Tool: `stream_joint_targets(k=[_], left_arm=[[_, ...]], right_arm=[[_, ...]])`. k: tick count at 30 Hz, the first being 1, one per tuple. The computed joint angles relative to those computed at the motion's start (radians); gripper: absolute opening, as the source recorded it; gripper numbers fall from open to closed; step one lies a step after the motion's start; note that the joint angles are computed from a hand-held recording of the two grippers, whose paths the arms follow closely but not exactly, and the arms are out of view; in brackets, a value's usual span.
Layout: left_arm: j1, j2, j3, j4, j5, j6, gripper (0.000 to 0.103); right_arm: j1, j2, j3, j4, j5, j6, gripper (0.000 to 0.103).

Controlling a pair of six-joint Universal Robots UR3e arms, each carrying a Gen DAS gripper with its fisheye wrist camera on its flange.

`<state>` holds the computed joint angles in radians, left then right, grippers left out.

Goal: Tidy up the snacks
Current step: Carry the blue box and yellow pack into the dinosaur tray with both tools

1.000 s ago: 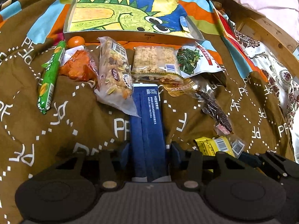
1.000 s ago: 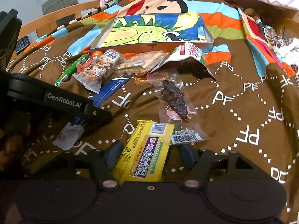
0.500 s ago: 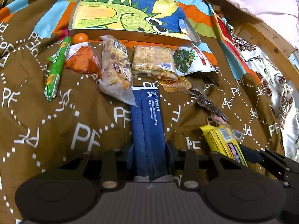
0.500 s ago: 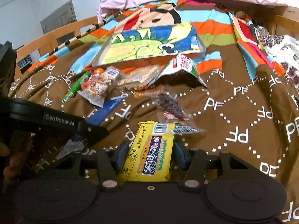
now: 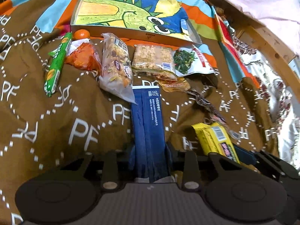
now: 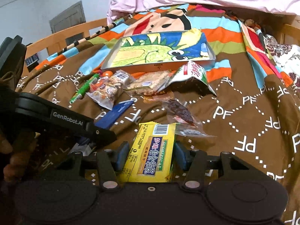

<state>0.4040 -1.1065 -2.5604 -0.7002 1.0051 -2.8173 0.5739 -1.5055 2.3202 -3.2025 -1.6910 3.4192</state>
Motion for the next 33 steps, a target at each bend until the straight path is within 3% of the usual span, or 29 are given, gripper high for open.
stream_joint_targets(k=[10, 14, 17, 25, 33], left_arm=[[0.245, 0.426, 0.015, -0.581, -0.177, 0.26, 0.034], [0.299, 0.526, 0.034, -0.705, -0.255, 0.346, 0.034], [0.276, 0.497, 0.032, -0.596, -0.277, 0.29, 0.034], [0.094, 0.018, 0.133, 0.145, -0.206, -0.017, 0.034], [-0.058, -0.46, 0.452, 0.561, -0.033, -0.206, 0.035]], right_arm=[[0.023, 0.0, -0.008, -0.077, -0.011, -0.05, 0.054], [0.013, -0.004, -0.018, -0.108, -0.002, -0.085, 0.054], [-0.018, -0.022, -0.031, -0.107, 0.019, -0.104, 0.054], [-0.153, 0.033, -0.193, -0.059, 0.131, -0.165, 0.055], [-0.211, 0.364, -0.634, -0.068, 0.185, -0.247, 0.055]])
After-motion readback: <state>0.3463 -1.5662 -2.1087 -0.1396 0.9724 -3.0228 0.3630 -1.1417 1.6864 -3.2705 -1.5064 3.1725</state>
